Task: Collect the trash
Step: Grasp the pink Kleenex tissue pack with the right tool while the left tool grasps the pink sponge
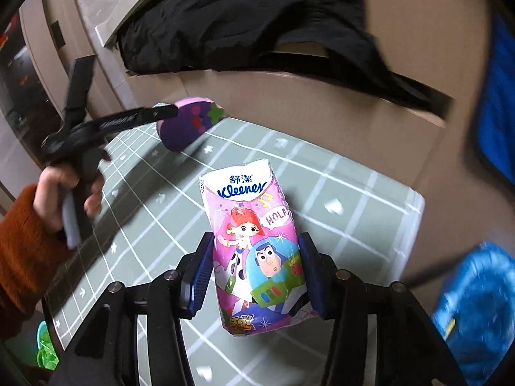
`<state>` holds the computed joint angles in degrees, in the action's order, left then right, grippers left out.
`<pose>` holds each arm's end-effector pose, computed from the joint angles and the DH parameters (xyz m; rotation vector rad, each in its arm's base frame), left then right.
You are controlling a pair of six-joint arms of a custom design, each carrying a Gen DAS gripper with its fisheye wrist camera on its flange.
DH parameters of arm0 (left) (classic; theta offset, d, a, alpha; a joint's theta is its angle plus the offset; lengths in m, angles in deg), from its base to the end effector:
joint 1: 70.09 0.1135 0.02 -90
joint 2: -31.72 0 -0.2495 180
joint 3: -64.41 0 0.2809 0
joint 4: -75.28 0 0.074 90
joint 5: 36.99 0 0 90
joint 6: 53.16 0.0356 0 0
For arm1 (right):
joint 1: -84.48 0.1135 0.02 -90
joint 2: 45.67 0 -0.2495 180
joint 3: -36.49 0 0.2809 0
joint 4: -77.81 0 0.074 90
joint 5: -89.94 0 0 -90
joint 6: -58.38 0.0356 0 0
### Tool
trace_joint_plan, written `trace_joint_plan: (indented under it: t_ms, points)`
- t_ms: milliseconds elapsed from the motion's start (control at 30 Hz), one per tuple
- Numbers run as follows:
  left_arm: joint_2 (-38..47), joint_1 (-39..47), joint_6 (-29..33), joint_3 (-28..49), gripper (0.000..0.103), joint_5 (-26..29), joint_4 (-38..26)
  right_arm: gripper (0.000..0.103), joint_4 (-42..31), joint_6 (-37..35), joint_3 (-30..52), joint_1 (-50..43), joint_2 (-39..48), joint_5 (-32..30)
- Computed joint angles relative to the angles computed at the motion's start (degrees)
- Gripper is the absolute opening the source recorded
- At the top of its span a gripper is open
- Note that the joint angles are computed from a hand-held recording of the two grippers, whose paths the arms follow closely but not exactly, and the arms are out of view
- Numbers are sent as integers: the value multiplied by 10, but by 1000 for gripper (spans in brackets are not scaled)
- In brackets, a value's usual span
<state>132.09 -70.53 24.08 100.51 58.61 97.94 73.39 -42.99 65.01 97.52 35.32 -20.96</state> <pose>0.2686 -0.0055 0.0332 -0.1968 2.2953 -0.2308 0.2023 0.0599 0.0473 -0.6706 2.4440 0.4776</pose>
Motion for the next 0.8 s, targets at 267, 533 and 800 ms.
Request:
trace_joint_plan:
  t_ms: [267, 533, 800]
  points:
    - [40, -14, -8, 51, 59, -33, -36, 48, 7, -13, -56, -61, -42, -36]
    - [-14, -27, 16, 2, 36, -9, -25, 48, 19, 5, -76, -63, -48, -47]
    - [-283, -71, -36, -152, 35, -36, -110, 48, -43, 29, -113, -41, -170, -47]
